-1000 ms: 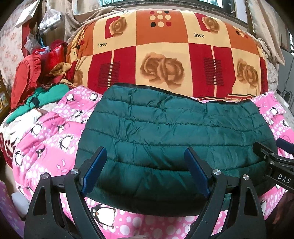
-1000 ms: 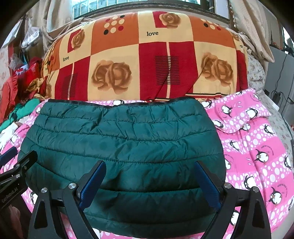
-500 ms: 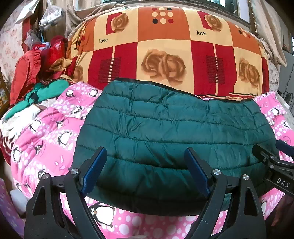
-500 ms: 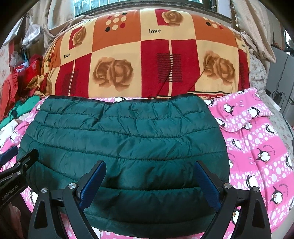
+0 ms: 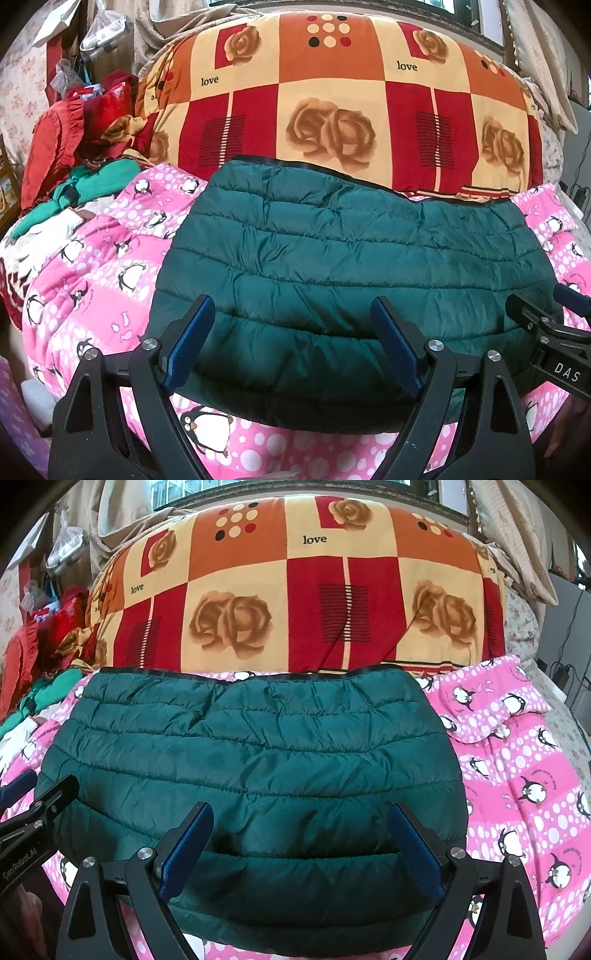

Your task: Fold large clothes

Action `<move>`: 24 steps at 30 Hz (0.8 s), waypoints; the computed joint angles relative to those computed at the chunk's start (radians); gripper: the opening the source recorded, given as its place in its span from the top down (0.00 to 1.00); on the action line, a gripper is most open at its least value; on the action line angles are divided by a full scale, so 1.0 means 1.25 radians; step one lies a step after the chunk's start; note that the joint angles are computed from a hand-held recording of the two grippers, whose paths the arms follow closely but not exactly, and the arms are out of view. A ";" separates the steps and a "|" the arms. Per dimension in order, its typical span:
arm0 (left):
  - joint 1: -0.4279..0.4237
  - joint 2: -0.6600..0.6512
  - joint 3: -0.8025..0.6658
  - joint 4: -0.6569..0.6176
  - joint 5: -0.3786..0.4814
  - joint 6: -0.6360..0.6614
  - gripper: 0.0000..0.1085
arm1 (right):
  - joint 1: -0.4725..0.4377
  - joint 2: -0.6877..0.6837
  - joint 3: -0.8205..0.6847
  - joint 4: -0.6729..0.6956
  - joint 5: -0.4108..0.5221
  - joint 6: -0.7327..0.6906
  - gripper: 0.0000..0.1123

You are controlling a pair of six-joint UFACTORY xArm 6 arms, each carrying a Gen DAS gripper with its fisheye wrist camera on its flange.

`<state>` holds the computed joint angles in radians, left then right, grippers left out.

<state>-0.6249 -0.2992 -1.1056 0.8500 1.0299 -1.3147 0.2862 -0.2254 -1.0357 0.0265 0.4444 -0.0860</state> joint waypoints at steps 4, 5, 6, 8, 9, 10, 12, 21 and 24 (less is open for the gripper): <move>0.001 -0.002 0.002 0.002 0.000 -0.002 0.21 | 0.000 -0.001 0.000 0.003 0.002 -0.001 0.16; 0.001 -0.002 0.003 0.001 0.000 -0.001 0.21 | 0.000 -0.001 0.000 0.003 0.002 -0.001 0.16; 0.001 -0.003 0.003 0.001 0.000 -0.001 0.21 | 0.001 0.000 0.000 0.003 0.003 0.000 0.16; 0.001 -0.002 0.002 0.002 0.000 -0.001 0.21 | 0.002 -0.001 0.000 0.003 0.006 0.003 0.16; 0.001 -0.002 0.002 0.001 0.000 0.000 0.21 | 0.003 -0.001 0.000 0.002 0.006 0.004 0.16; 0.001 -0.002 0.002 0.001 0.000 0.000 0.21 | 0.003 -0.001 0.000 0.001 0.006 0.005 0.16; 0.002 -0.003 0.004 -0.002 0.000 0.001 0.21 | 0.003 -0.002 0.000 0.001 0.005 0.005 0.16; 0.004 0.000 0.003 -0.008 -0.004 0.005 0.21 | 0.002 0.001 -0.001 0.004 0.005 0.003 0.16; 0.005 0.001 0.003 -0.008 -0.005 0.005 0.21 | 0.002 0.001 -0.001 0.007 0.006 0.002 0.16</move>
